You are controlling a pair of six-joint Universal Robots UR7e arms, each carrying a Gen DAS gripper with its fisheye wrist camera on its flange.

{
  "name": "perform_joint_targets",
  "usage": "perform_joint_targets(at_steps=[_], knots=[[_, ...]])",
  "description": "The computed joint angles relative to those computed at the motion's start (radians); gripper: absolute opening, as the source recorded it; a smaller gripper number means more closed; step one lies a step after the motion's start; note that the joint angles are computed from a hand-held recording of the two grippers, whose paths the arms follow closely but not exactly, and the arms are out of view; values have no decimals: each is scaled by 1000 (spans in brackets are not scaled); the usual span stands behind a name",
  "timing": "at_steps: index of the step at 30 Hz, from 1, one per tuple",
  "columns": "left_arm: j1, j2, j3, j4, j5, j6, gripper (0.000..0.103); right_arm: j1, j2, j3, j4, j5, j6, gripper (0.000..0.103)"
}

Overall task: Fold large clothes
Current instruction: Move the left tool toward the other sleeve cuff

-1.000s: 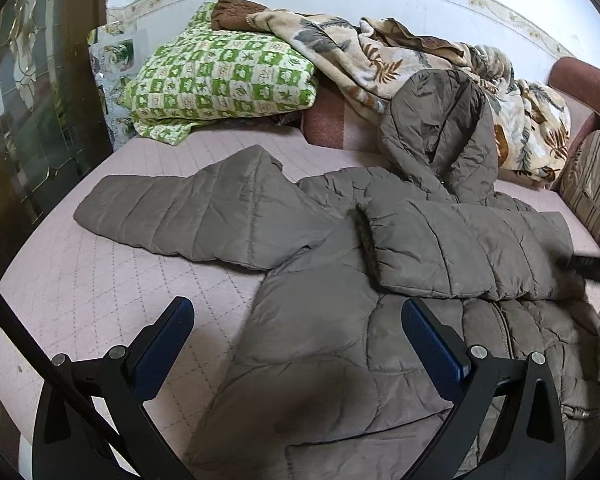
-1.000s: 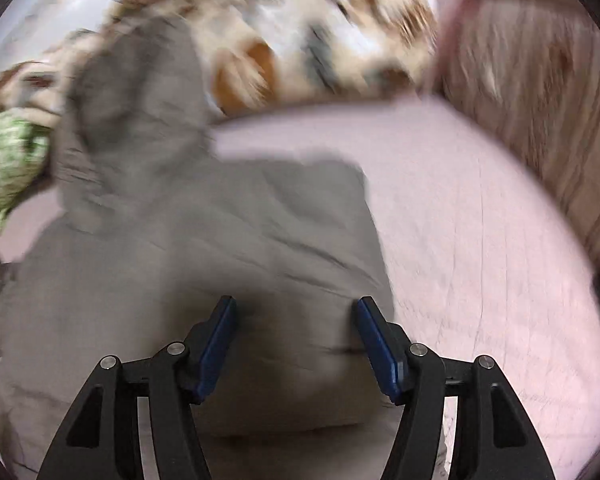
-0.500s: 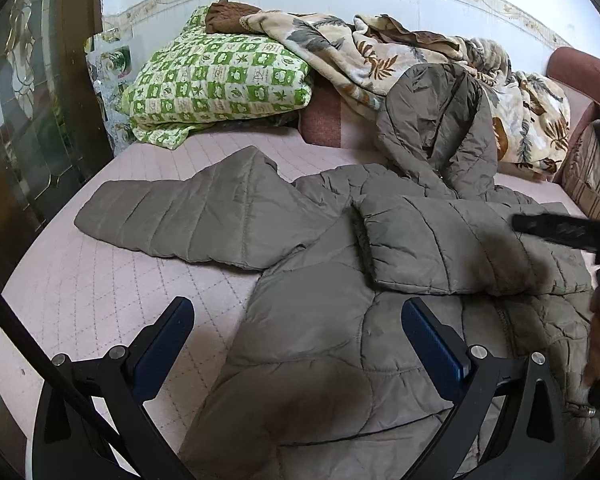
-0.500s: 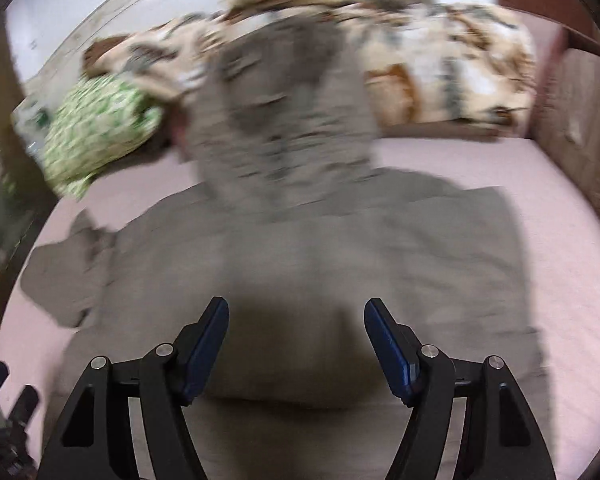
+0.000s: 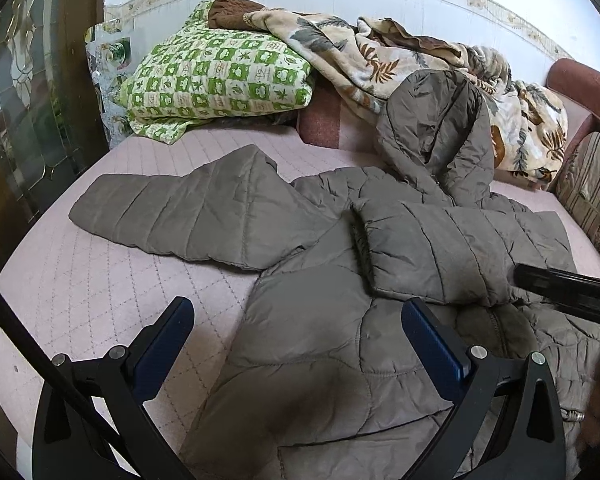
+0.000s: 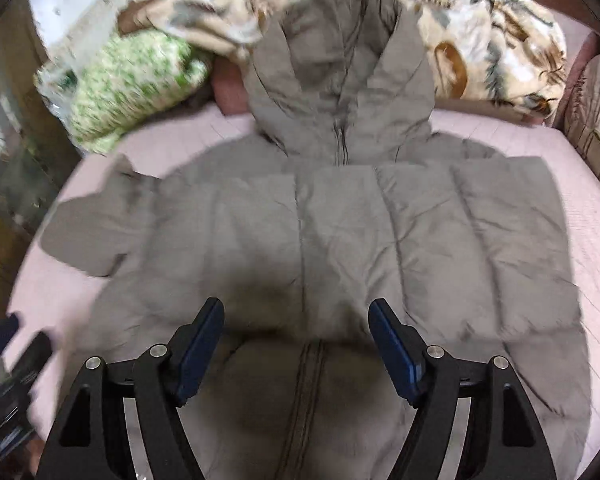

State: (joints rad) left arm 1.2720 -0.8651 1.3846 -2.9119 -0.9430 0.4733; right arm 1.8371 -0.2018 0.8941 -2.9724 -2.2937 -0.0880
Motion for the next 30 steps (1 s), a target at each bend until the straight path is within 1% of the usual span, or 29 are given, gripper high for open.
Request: perform_joint_targets(at_steps=[2, 4, 5, 6, 9, 12, 15, 17, 18, 19, 20, 21, 24, 26, 28, 30], knots=[[-3, 0, 8, -7, 6, 3, 103, 25, -58, 126, -105, 5, -28, 79], [-8, -2, 23, -22, 16, 17, 103, 45, -91, 202, -162, -1, -55, 79], [-10, -3, 30, -31, 20, 26, 103, 56, -116, 261, -207, 0, -78, 79], [-13, -3, 39, -44, 28, 38, 103, 62, -125, 280, -220, 0, -88, 79], [-16, -10, 65, -62, 32, 50, 103, 78, -181, 399, -284, -7, -115, 79], [-18, -28, 104, -56, 18, 45, 103, 75, -217, 481, -348, -3, -160, 82], [-22, -52, 154, -30, 0, 35, 103, 62, -234, 548, -418, 23, -164, 82], [-31, -67, 209, -75, 1, 73, 103, 41, -240, 600, -487, 69, -144, 82], [-38, -74, 242, -116, 8, 106, 103, 25, -243, 628, -521, 105, -125, 82], [-41, -77, 262, -137, 10, 124, 103, 11, -246, 647, -531, 123, -97, 82], [-44, -82, 289, -164, 13, 147, 103, 0, -254, 656, -504, 132, -58, 82], [-47, -86, 310, -177, 17, 158, 103, -5, -260, 660, -487, 139, -41, 82], [-46, -88, 331, -139, 28, 127, 103, -5, -266, 669, -509, 159, -58, 82], [-46, -79, 324, -105, 45, 92, 103, -4, -270, 675, -522, 173, -65, 82], [-45, -72, 316, -95, 57, 69, 103, -7, -280, 686, -533, 200, -64, 82], [-43, -68, 307, -89, 72, 48, 103, -7, -286, 694, -539, 211, -63, 82]])
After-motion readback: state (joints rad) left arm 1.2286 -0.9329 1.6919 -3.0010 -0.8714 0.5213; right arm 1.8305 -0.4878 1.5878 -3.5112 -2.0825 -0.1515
